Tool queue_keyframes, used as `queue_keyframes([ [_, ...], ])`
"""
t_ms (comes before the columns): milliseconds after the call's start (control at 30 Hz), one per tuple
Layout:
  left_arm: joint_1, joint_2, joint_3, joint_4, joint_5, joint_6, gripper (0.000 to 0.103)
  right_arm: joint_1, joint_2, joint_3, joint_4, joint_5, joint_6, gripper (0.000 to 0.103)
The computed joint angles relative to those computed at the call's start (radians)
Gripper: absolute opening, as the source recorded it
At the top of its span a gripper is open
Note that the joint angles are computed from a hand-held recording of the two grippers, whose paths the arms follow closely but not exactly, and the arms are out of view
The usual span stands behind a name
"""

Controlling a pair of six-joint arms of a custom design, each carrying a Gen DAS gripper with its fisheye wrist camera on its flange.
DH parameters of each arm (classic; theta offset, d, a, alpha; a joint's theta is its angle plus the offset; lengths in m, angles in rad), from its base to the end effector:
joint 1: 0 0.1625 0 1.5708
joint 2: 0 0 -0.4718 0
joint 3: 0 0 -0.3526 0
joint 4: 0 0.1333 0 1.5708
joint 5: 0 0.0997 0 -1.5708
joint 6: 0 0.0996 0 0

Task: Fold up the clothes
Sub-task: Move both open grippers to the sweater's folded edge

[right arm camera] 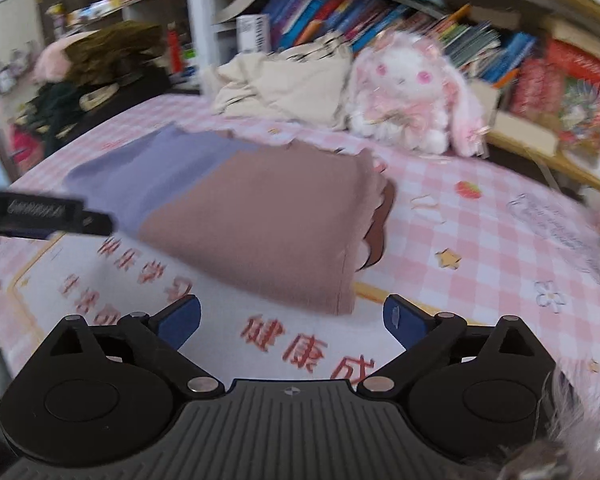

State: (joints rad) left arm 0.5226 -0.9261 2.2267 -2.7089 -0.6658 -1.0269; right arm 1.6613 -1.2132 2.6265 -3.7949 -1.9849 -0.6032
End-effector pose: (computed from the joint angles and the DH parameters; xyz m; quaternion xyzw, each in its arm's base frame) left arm -0.2982 -0.4160 0.1230 0.0450 0.8960 -0.3382 0.2844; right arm 0.1249 -0.3453 0.2657 0.2295 -0.8733 0.3255 0.2806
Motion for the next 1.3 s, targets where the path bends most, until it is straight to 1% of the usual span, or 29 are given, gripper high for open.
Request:
queue_keyframes([
  [33,-0.004,-0.007,0.009,0.008,-0.017,-0.066,0.097,-0.016,-0.022,0.001,0.034,0.025,-0.017,0.099],
  [100,-0.012,-0.023,0.027,0.017,-0.05,-0.186,0.097,-0.037,-0.044,0.005,0.057,0.059,-0.051,0.1],
  [167,-0.019,-0.047,0.063,0.006,-0.072,-0.293,0.097,-0.053,-0.06,0.004,0.084,0.083,-0.065,0.101],
  [267,-0.036,-0.079,0.122,-0.023,-0.061,-0.455,0.097,-0.068,-0.074,-0.008,0.137,0.106,-0.063,0.101],
  [333,-0.035,-0.09,0.165,-0.107,-0.051,-0.506,0.096,-0.069,-0.074,-0.018,0.159,0.107,-0.066,0.101],
  [433,-0.01,-0.081,0.229,-0.338,-0.039,-0.487,0.096,-0.057,-0.049,-0.024,0.136,0.093,-0.071,0.101],
  [500,0.036,-0.069,0.24,-0.467,-0.056,-0.425,0.096,-0.049,-0.035,-0.029,0.122,0.08,-0.065,0.101],
  [600,0.122,-0.048,0.222,-0.621,-0.103,-0.342,0.095,-0.033,-0.014,-0.036,0.1,0.056,-0.054,0.101],
  [633,0.149,-0.042,0.213,-0.657,-0.107,-0.329,0.094,-0.027,-0.008,-0.039,0.094,0.044,-0.048,0.101],
  [700,0.196,-0.029,0.191,-0.705,-0.091,-0.331,0.094,-0.012,-0.015,-0.052,0.127,0.019,-0.019,0.095],
  [733,0.213,-0.019,0.184,-0.733,-0.079,-0.341,0.091,-0.007,-0.02,-0.057,0.142,0.011,-0.003,0.094],
  [767,0.232,-0.005,0.178,-0.778,-0.071,-0.335,0.089,-0.003,-0.02,-0.058,0.144,0.003,0.013,0.084],
  [800,0.252,0.008,0.169,-0.825,-0.072,-0.312,0.084,0.001,-0.018,-0.059,0.143,-0.005,0.027,0.073],
  [833,0.272,0.014,0.154,-0.845,-0.082,-0.285,0.079,0.009,-0.013,-0.063,0.14,-0.024,0.043,0.068],
  [900,0.306,0.023,0.119,-0.858,-0.104,-0.22,0.074,0.022,0.0,-0.075,0.14,-0.062,0.083,0.054],
  [967,0.339,0.044,0.085,-0.892,-0.129,-0.147,0.063,0.026,0.011,-0.097,0.153,-0.082,0.125,0.044],
  [1000,0.356,0.056,0.07,-0.914,-0.145,-0.119,0.053,0.027,0.018,-0.111,0.158,-0.092,0.145,0.041],
  [1033,0.371,0.065,0.057,-0.931,-0.16,-0.1,0.046,0.028,0.03,-0.128,0.157,-0.104,0.162,0.04],
  [1067,0.384,0.068,0.049,-0.943,-0.174,-0.093,0.044,0.029,0.044,-0.15,0.157,-0.122,0.178,0.04],
  [1100,0.395,0.069,0.043,-0.948,-0.188,-0.087,0.039,0.03,0.058,-0.171,0.155,-0.139,0.193,0.04],
  [1167,0.402,0.062,0.048,-0.949,-0.207,-0.071,0.038,0.026,0.087,-0.214,0.154,-0.174,0.217,0.04],
  [1233,0.407,0.06,0.048,-0.953,-0.222,-0.053,0.038,0.018,0.117,-0.239,0.145,-0.207,0.216,0.039],
  [1267,0.411,0.057,0.046,-0.943,-0.232,-0.047,0.035,0.009,0.119,-0.245,0.165,-0.203,0.233,0.033],
  [1300,0.415,0.048,0.042,-0.911,-0.245,-0.05,0.022,0.0,0.118,-0.249,0.189,-0.192,0.254,0.026],
])
